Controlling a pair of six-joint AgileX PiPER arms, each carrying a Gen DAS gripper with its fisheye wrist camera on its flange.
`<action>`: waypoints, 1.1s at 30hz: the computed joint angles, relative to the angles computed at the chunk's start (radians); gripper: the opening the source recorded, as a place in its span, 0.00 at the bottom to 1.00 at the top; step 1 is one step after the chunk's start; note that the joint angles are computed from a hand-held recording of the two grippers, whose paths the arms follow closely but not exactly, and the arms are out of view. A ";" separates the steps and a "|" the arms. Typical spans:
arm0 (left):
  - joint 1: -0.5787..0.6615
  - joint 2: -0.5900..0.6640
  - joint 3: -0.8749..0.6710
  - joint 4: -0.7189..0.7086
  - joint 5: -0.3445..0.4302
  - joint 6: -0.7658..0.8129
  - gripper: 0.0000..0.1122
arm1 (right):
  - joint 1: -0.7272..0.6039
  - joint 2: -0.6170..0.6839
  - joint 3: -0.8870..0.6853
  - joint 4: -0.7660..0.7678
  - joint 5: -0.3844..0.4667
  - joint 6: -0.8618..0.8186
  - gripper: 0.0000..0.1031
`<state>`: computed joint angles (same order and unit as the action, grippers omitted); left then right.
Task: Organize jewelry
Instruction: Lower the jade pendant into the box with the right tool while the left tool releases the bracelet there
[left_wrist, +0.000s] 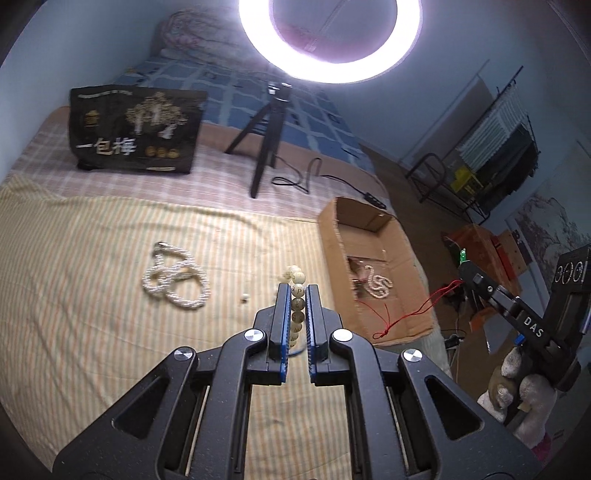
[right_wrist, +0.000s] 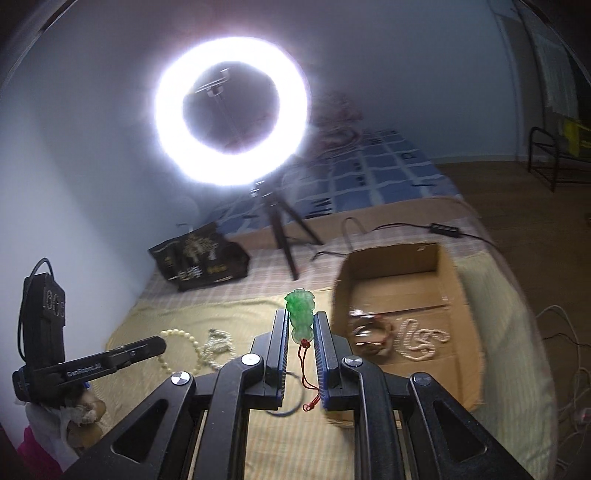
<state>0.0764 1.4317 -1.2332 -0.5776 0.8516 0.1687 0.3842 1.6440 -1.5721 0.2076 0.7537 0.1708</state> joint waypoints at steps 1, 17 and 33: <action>-0.014 0.002 -0.002 0.002 -0.005 -0.006 0.05 | -0.012 -0.008 0.010 0.001 -0.001 -0.004 0.11; -0.261 0.115 -0.080 0.043 -0.099 -0.115 0.05 | -0.172 -0.039 0.108 0.011 -0.004 -0.083 0.11; -0.387 0.273 -0.184 0.050 -0.127 -0.134 0.05 | -0.247 -0.014 0.161 0.034 0.014 -0.160 0.11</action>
<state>-0.3108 1.7047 -1.4168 -0.5276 0.7249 0.0345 0.1375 1.6302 -1.4113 0.2411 0.7680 0.0111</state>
